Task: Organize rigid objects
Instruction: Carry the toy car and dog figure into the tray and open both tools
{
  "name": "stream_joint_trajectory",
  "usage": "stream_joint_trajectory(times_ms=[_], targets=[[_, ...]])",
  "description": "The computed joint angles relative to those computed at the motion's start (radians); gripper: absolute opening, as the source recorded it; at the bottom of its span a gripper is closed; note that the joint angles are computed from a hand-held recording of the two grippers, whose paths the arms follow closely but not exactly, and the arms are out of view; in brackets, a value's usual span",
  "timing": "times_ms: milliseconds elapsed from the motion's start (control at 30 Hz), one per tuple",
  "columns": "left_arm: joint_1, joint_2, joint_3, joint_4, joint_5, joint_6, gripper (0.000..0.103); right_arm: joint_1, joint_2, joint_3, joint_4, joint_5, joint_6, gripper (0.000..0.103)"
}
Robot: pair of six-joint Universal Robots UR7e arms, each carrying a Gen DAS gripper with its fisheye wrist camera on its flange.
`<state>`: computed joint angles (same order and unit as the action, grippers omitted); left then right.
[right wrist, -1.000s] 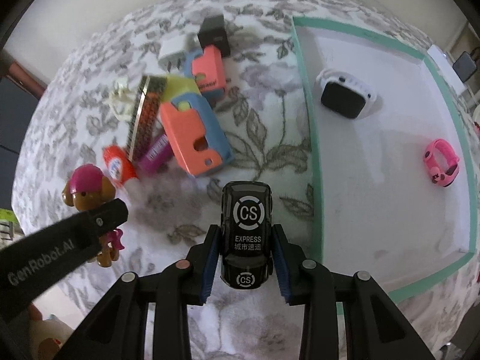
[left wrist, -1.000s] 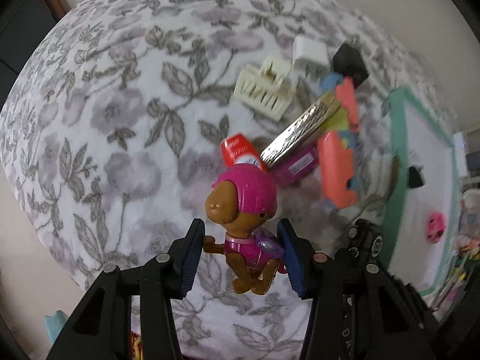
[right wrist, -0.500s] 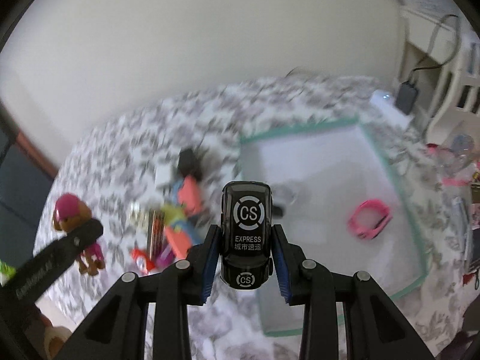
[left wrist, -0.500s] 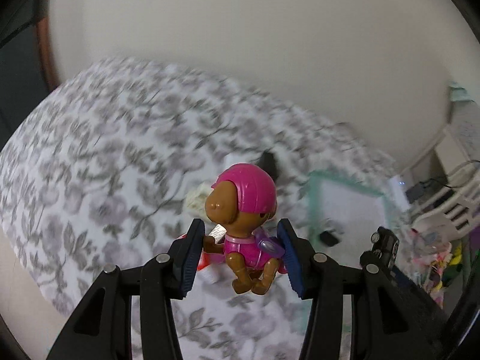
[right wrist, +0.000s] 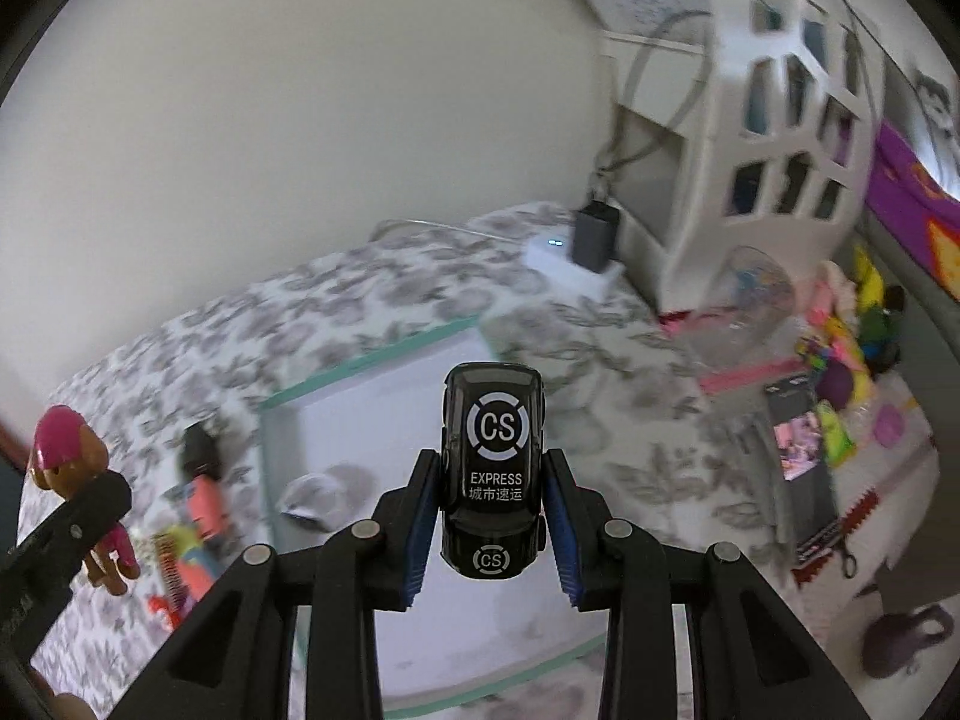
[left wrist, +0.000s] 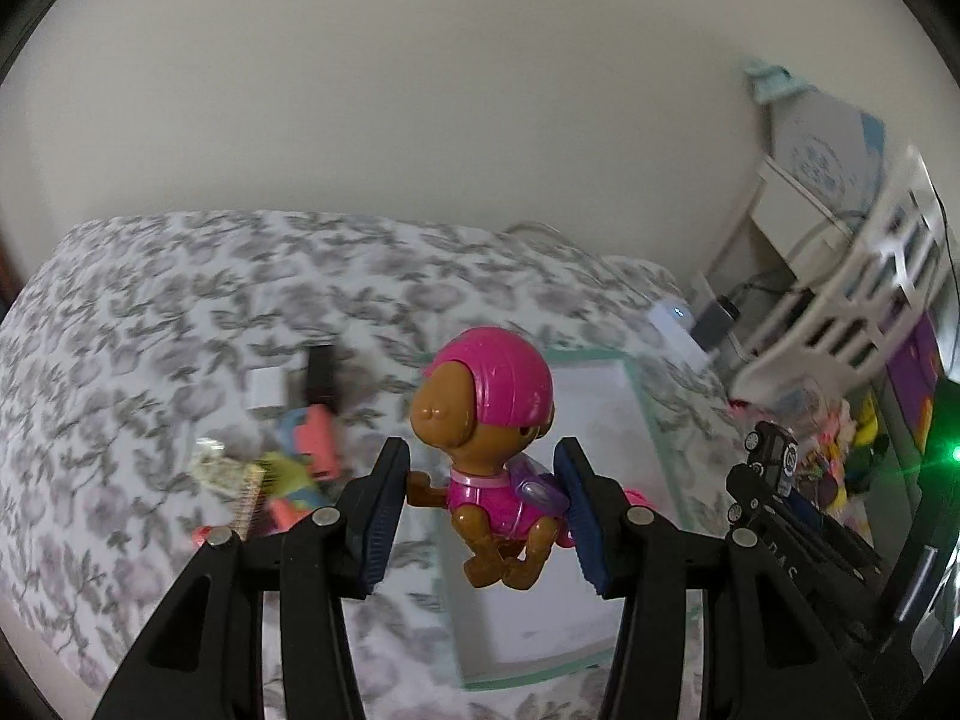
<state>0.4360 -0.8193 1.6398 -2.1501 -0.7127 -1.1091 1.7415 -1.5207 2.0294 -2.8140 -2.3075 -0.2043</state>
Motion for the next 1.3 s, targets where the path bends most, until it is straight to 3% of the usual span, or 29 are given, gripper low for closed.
stream_joint_trajectory(times_ms=[267,433,767,1300], targets=[[0.034,0.114,-0.072,0.038,-0.091,0.025,0.052,-0.052,0.015,-0.019,0.042,-0.06,-0.009,0.036],[0.054,0.151,-0.072,0.05,-0.148,0.029,0.052,-0.111,0.046,-0.033,0.19,-0.067,0.062,0.036],[0.085,0.194,-0.081,0.094,-0.258,0.024,0.052,-0.136,0.078,-0.022,0.286,-0.112,0.105,0.037],[0.099,0.234,-0.111,0.171,-0.283,0.014,0.052,-0.16,0.094,-0.019,0.348,-0.122,0.14,0.037]])
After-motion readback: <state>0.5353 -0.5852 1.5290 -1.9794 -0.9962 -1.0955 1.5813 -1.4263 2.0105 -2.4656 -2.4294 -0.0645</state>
